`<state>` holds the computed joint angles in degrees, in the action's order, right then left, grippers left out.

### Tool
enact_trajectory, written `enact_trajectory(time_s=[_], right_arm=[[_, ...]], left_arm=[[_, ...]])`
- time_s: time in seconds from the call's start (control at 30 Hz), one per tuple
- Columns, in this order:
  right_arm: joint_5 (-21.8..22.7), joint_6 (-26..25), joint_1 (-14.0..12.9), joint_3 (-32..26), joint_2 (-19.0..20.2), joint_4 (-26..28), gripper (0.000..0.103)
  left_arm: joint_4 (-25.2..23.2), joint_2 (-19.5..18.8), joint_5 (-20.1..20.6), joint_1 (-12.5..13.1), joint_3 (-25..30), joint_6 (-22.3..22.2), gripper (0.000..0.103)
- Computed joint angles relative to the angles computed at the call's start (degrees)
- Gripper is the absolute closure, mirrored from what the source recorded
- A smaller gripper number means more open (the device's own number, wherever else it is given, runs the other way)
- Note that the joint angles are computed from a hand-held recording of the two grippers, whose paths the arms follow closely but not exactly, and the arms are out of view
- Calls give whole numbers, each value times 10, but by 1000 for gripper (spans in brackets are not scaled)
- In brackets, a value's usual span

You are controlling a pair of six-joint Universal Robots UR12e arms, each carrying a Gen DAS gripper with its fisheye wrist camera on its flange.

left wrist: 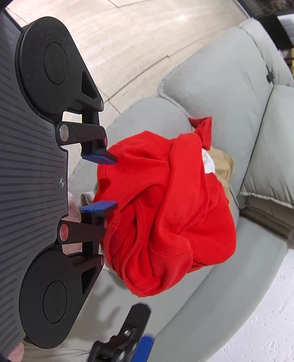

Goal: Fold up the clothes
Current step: 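Reach both grippers to the red T-shirt and grasp its edges, then lift the red T-shirt with both grippers and shake it open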

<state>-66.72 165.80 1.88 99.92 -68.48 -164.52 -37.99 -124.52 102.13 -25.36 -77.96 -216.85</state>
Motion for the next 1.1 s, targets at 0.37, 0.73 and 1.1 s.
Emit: enact_trajectory(time_s=[0.37,0.73,1.1], right_arm=[[28,-135,17,-90,67,73,19],[68,-172,16,-154,89,252,95],[36,161,-53,-43,2,-60,97]], left_arm=[[43,-22,-6,13,9,-7,50],[14,-25,-3,16,18,-3,44],[49,-6,17,-6,4,47,44]])
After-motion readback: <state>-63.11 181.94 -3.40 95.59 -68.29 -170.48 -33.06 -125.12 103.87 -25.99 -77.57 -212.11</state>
